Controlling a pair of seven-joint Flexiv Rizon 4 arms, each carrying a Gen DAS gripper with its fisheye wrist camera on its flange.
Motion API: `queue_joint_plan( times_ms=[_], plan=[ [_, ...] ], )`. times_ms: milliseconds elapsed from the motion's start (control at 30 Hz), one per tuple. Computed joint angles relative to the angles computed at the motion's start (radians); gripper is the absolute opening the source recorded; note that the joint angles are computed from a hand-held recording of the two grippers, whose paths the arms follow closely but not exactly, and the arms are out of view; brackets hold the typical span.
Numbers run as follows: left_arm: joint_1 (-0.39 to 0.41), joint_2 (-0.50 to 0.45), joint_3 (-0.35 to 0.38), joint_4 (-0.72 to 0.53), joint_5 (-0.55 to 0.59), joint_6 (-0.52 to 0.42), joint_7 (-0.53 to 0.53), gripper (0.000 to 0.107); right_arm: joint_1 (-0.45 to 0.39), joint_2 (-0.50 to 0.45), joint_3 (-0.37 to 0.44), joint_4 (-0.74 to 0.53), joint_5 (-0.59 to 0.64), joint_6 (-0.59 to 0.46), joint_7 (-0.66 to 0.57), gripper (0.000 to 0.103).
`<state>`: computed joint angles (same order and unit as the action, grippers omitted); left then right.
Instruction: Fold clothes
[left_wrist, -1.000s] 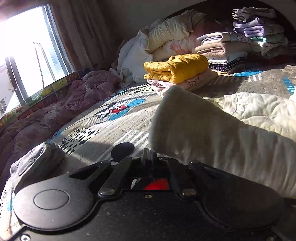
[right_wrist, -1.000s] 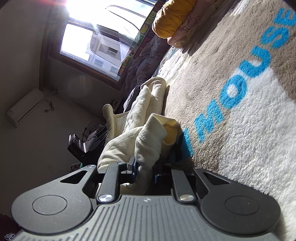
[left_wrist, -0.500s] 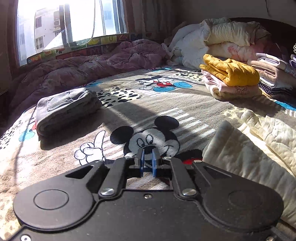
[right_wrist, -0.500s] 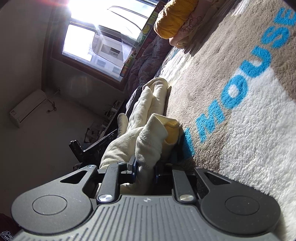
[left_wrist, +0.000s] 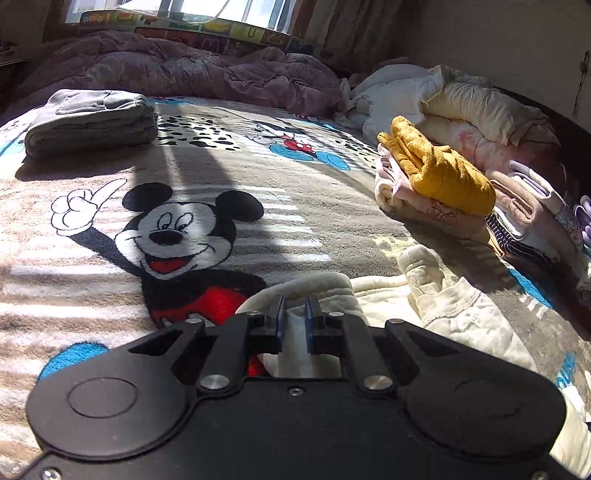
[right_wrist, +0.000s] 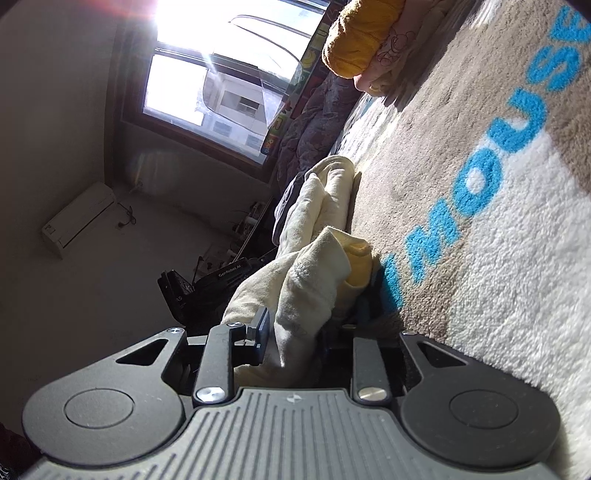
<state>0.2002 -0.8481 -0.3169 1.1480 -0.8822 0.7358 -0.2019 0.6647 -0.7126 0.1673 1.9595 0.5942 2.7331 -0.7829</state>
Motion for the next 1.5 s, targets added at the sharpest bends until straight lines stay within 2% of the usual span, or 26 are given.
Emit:
queue_joint_plan(
  times_ms=[33,133,200,300,367,433,500,533,633,667,767,800,833,933,967,1067,1167,1200,1233,1300,1433,1500],
  plan=[
    [-0.006,0.014,-0.001,0.026,0.002,0.038,0.045,0.013,-0.003,-0.004,0.002,0.002,-0.01,0.01,0.007,0.03],
    [-0.054,0.047,0.011,0.124,0.049,0.26,0.235,0.015,-0.01,-0.014,0.005,0.005,-0.034,0.036,0.025,0.033],
    [-0.047,0.053,-0.027,0.172,0.032,0.351,0.306,0.015,-0.013,-0.019,0.006,0.006,-0.045,0.049,0.033,0.034],
    [-0.02,0.086,-0.081,0.222,-0.024,0.414,0.328,0.017,-0.013,-0.018,0.005,0.006,-0.046,0.048,0.034,0.035],
    [-0.009,0.119,-0.073,0.247,-0.068,0.4,0.24,0.027,-0.013,-0.016,0.005,0.006,-0.045,0.045,0.033,0.035],
    [-0.004,0.151,-0.053,0.264,-0.107,0.377,0.137,0.05,-0.012,-0.015,0.005,0.005,-0.043,0.042,0.032,0.035],
    [-0.007,0.152,0.001,0.237,-0.082,0.253,-0.043,0.051,-0.011,-0.013,0.004,0.004,-0.039,0.038,0.03,0.035],
    [-0.01,0.15,0.013,0.23,-0.078,0.229,-0.083,0.052,-0.011,-0.013,0.004,0.004,-0.038,0.037,0.03,0.035],
    [-0.041,0.141,0.055,0.204,-0.019,0.199,-0.182,0.053,-0.009,-0.01,0.004,0.004,-0.033,0.031,0.027,0.035],
    [-0.046,0.144,0.051,0.21,-0.027,0.22,-0.2,0.053,-0.009,-0.01,0.004,0.004,-0.032,0.03,0.026,0.035],
    [-0.053,0.176,-0.003,0.274,-0.076,0.37,-0.054,0.05,-0.007,-0.007,0.003,0.003,-0.027,0.024,0.022,0.035],
    [-0.058,0.188,-0.012,0.295,-0.07,0.4,0.006,0.046,-0.007,-0.007,0.003,0.003,-0.026,0.023,0.021,0.035],
    [-0.052,0.19,-0.021,0.299,-0.062,0.375,0.032,0.044,-0.006,-0.006,0.004,0.003,-0.024,0.022,0.021,0.035],
    [-0.115,0.155,0.016,0.305,0.049,0.541,0.148,0.033,-0.005,-0.006,0.004,0.004,-0.023,0.022,0.021,0.035],
    [-0.141,0.129,0.049,0.288,0.107,0.582,0.147,0.033,-0.005,-0.006,0.004,0.004,-0.023,0.023,0.021,0.035],
    [-0.134,0.093,0.072,0.227,0.153,0.493,0.014,0.032,-0.006,-0.007,0.004,0.005,-0.023,0.024,0.022,0.035],
    [-0.112,0.1,0.055,0.226,0.198,0.474,-0.015,0.032,-0.006,-0.008,0.005,0.006,-0.023,0.025,0.023,0.035],
    [-0.095,0.106,0.044,0.222,0.2,0.44,-0.032,0.034,-0.006,-0.008,0.005,0.006,-0.024,0.025,0.023,0.036],
    [-0.075,0.117,0.033,0.218,0.19,0.391,-0.056,0.04,-0.006,-0.008,0.005,0.007,-0.024,0.026,0.023,0.035],
    [-0.02,0.139,-0.016,0.223,0.124,0.315,-0.058,0.041,-0.006,-0.009,0.005,0.007,-0.024,0.027,0.024,0.036],
    [0.012,0.167,-0.05,0.226,-0.014,0.323,-0.018,0.039,-0.005,-0.009,0.004,0.007,-0.024,0.026,0.024,0.036],
    [-0.014,0.142,-0.02,0.18,-0.009,0.325,-0.04,0.03,-0.005,-0.009,0.004,0.007,-0.024,0.026,0.024,0.036]
  ],
)
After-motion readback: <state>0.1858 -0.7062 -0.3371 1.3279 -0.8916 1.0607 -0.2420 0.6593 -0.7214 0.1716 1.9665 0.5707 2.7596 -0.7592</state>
